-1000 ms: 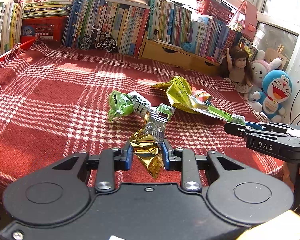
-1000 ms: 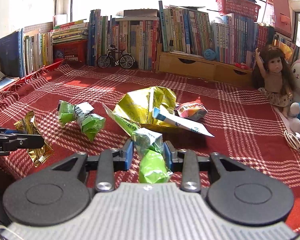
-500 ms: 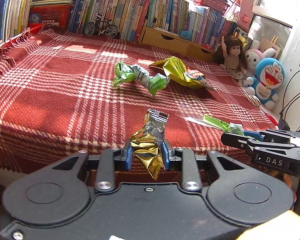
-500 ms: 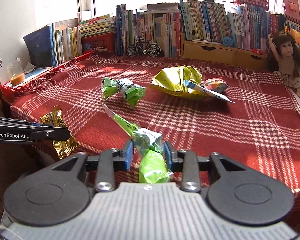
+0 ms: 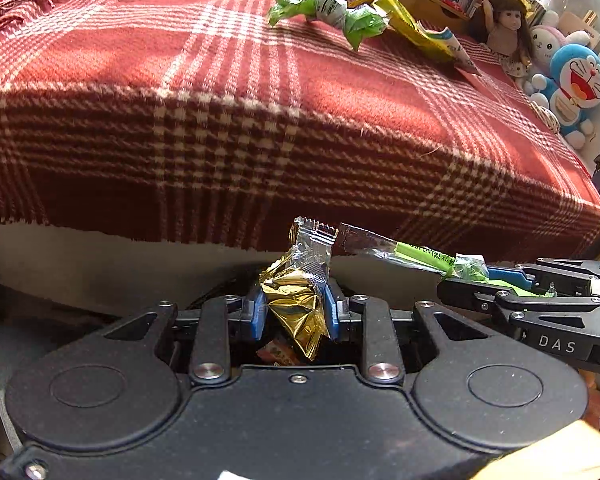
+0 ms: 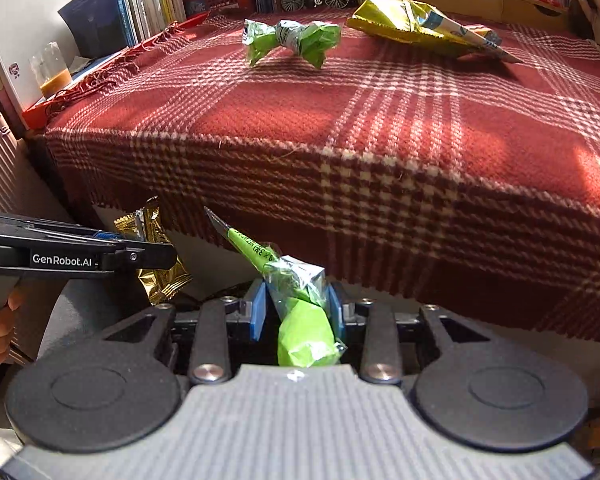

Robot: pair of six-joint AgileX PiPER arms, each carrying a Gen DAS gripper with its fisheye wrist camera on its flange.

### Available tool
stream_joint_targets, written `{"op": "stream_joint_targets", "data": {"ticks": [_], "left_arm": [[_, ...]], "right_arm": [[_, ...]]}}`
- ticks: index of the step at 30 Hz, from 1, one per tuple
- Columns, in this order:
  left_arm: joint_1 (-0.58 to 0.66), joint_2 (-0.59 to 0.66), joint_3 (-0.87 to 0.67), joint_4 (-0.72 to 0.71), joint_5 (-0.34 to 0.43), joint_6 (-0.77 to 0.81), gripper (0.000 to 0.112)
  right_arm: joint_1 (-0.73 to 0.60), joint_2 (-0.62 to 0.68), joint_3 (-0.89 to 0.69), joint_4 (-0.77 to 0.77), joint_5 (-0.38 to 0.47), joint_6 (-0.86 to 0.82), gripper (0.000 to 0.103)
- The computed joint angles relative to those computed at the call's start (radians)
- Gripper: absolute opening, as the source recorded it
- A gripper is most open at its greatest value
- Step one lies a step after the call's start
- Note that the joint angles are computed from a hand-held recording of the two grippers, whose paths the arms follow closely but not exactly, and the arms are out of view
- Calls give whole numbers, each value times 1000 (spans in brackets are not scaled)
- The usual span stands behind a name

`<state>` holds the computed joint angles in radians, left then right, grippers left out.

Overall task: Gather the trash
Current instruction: 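Carry both held wrappers down into the black trash bag and open, then raise both grippers back over the blanket toward the pile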

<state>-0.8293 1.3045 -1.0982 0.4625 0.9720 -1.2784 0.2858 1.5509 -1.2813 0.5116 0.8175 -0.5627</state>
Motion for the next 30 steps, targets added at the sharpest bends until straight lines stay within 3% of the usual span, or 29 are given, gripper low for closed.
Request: {"op": "stream_joint_targets", "data": {"ticks": [12,17,18,19,30], "left_arm": [[82,115,46,-158,-99,100,26],[69,138,30,-141,-92,111,37],[68,140,30,-142,-88,113,39],[69,143,27,-144,-85,116,42],[58,132,15,-113,-53,104,56]], "right_arm": [[53,147,-21,-55,41,114,39],[71,173,-38,-74,42,147,42],[74,170,-32,-75,37,149,55],[79,170,-30,-77,33,153,57],[88,179,-38,-76,28,169,65]]}}
